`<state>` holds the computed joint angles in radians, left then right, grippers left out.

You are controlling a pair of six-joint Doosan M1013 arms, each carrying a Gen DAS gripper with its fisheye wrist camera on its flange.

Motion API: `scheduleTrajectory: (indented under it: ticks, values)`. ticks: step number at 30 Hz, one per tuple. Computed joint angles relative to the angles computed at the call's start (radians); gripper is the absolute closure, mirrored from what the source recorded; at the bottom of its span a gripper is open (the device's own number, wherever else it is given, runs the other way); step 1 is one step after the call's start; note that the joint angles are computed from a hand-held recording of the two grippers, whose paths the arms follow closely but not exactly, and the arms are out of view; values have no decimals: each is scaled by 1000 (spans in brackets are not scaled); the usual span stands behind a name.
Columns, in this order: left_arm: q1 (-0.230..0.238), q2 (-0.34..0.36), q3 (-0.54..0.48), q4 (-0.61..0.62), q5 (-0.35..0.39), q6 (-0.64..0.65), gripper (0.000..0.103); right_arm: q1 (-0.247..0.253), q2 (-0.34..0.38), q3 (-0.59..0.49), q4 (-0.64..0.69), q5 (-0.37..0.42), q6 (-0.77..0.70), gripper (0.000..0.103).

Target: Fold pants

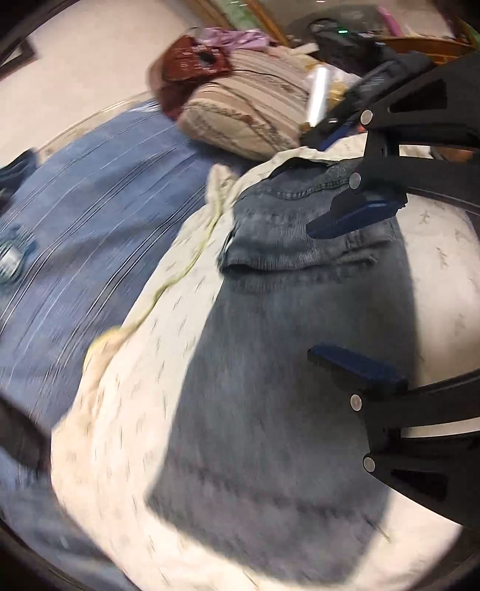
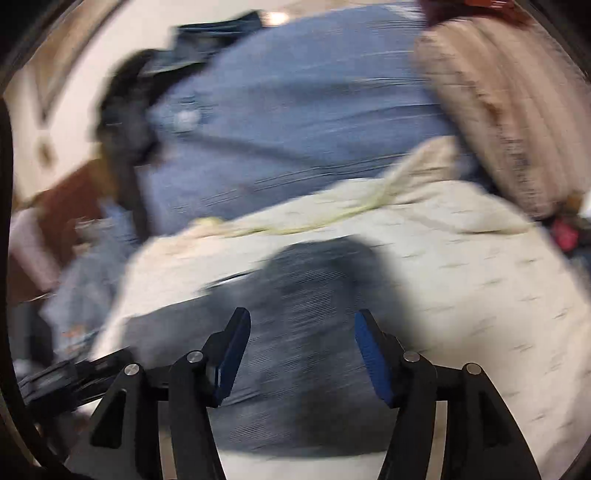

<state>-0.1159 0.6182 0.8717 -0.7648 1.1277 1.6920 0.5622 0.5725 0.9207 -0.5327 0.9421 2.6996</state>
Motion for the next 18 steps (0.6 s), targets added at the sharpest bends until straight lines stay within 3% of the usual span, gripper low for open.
scheduleTrajectory:
  ticks: [1,4,5,8,12,15,18]
  values:
    - [7,-18,30,15,-22,-17,43,5,8,-9,31,-16,-42,46]
    - [26,-63,108,50,-76,-30,45,15,62,-85,168,5,-212,75]
    - [19,-70,117,70,-91,-49,45,12,71,-94,221,-1,-245,78]
    - [19,-95,154,104,-128,-100,45,9,88,-97,324,-35,-295,75]
    - [21,-125,187,207,-152,-223,49,19,116,-133,350,2,-344,75]
    - [25,-125,175,285,-118,-338,57,33,132,-156,345,20,-367,71]
    - [26,-111,146,355,-55,-456,57,43,149,-182,345,21,-381,55]
